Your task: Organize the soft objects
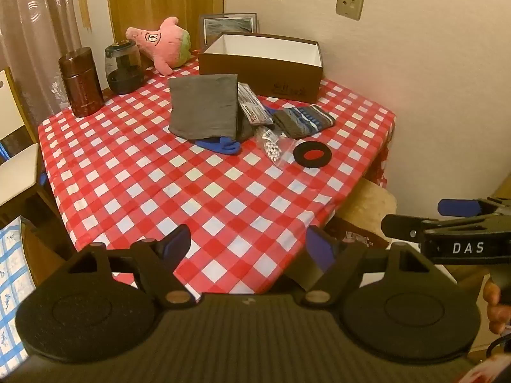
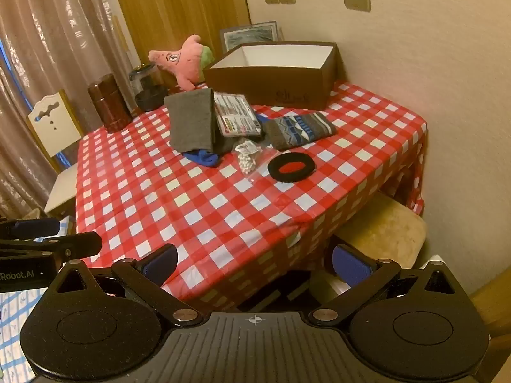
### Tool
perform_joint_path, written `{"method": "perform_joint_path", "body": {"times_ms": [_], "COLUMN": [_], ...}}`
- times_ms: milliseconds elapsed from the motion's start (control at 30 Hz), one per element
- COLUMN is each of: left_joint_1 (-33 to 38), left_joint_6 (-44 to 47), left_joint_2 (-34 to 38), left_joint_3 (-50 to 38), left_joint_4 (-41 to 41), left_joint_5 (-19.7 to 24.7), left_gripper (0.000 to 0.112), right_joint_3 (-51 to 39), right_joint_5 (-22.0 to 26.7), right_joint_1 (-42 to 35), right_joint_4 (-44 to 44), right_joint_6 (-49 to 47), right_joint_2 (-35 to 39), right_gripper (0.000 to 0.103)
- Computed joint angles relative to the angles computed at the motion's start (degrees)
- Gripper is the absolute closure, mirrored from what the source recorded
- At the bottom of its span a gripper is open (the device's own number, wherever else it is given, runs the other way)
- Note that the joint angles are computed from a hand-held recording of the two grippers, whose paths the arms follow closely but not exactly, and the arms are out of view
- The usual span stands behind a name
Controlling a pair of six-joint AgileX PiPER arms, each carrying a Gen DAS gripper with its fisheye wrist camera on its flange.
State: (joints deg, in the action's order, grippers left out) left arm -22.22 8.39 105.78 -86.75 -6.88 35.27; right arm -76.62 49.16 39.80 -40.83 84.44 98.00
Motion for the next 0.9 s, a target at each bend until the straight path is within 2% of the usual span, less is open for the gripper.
{"method": "perform_joint_path", "body": {"times_ms": [900], "left_joint_1": [0.0], "left_joint_6": [0.0], "left_joint_2": [0.0], "left_joint_3": [0.0], "left_joint_4": [0.0], "left_joint_5": [-0.1], "left_gripper": [0.035], "right_joint_3": [0.4], "right_joint_5": [-0.7], "right_joint_1": [-0.2], "right_joint_4": [-0.4], "right_joint_6": [0.6], "right_joint_2": [0.0], "right_gripper": [0.0]}}
